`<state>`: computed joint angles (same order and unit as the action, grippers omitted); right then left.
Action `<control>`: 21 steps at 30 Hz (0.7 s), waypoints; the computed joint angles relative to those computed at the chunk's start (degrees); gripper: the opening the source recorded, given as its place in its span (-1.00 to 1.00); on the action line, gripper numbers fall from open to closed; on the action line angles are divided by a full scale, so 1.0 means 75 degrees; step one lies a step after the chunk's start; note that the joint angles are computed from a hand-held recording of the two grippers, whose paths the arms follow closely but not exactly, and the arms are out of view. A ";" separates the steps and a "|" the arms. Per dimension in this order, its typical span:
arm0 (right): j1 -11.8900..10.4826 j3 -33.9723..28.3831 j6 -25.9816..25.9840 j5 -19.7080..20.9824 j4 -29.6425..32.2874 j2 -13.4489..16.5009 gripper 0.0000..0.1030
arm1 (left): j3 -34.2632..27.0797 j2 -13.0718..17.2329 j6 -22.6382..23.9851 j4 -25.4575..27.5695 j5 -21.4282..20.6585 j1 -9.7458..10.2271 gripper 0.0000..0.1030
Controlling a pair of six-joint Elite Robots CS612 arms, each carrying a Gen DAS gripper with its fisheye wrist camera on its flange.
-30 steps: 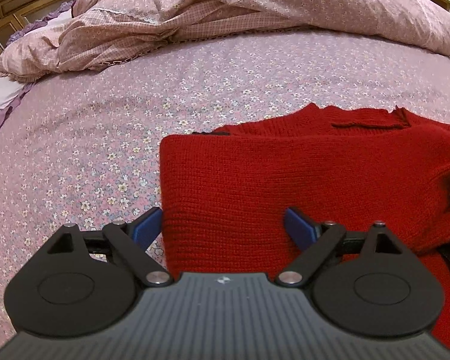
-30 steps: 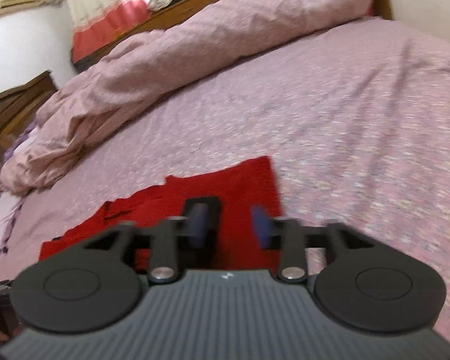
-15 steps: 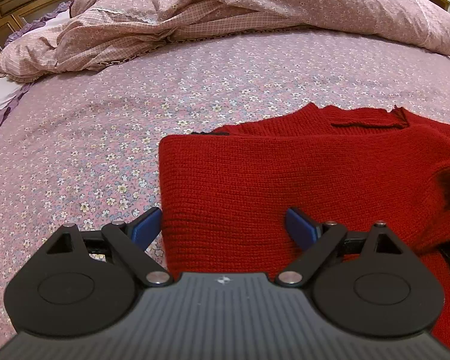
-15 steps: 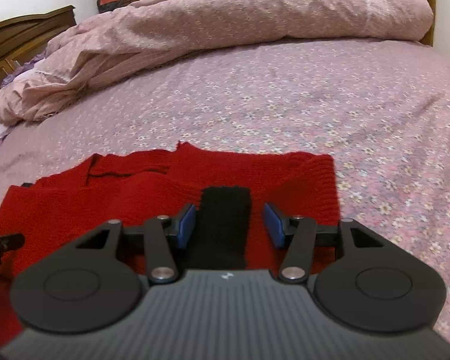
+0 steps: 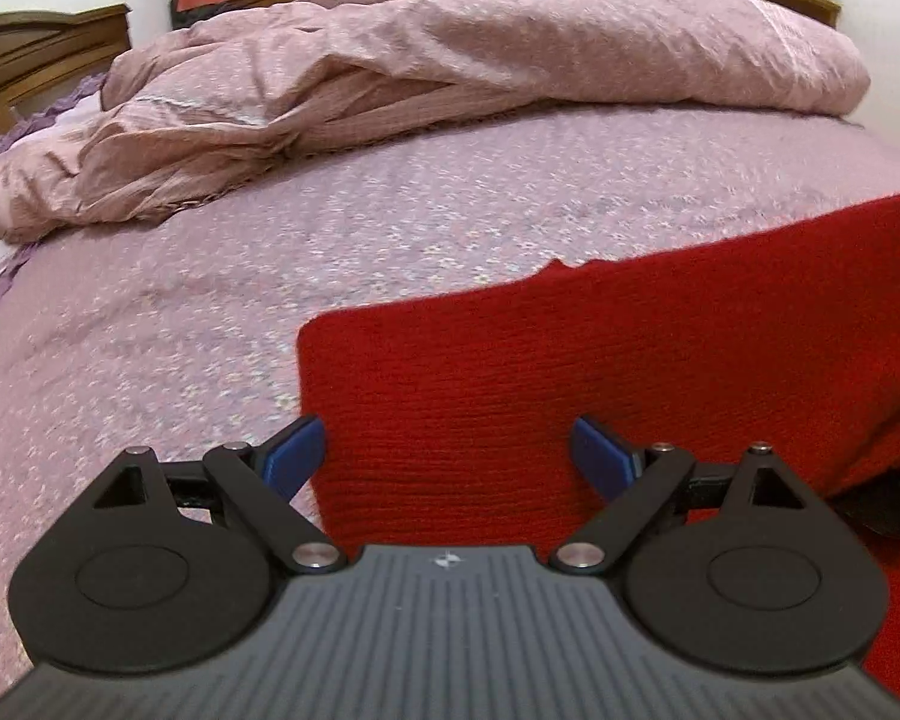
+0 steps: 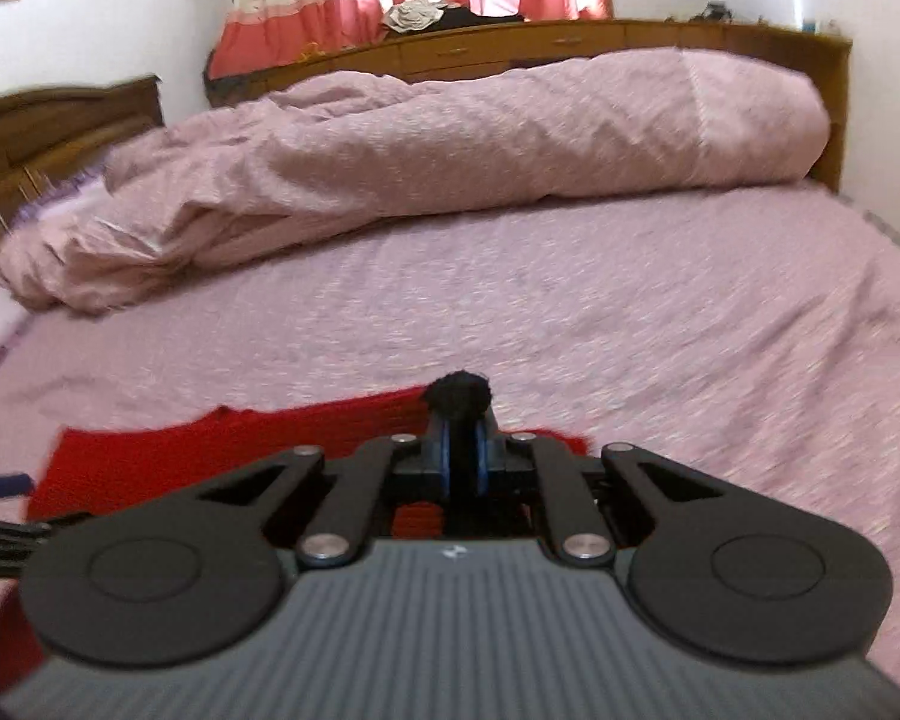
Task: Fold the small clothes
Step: 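Drag the black cuff with the right tool to lay it flat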
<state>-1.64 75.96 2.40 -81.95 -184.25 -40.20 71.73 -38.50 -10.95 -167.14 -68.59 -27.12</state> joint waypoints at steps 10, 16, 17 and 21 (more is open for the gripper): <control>0.0231 -0.0759 -0.0843 -0.1229 0.0870 0.0727 -0.66 | -0.0554 0.0468 0.0565 0.0109 0.0287 0.0017 0.92; 0.0263 -0.0562 -0.0756 -0.1386 0.0836 0.0520 -0.55 | -0.0628 0.0449 -0.0214 0.0518 -0.0156 0.0171 1.00; 0.0276 -0.0472 -0.0698 -0.1490 0.0757 0.0462 -0.53 | -0.0650 0.0450 -0.0319 0.0590 -0.0235 0.0192 1.00; 0.0229 0.0077 -0.0421 -0.1130 0.0173 0.0143 -0.53 | -0.0616 0.0462 -0.0242 0.0487 -0.0231 0.0182 1.00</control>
<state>0.07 76.54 -0.76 -90.43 -182.95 -39.13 67.12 -35.03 -12.76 -163.49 -70.32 -25.75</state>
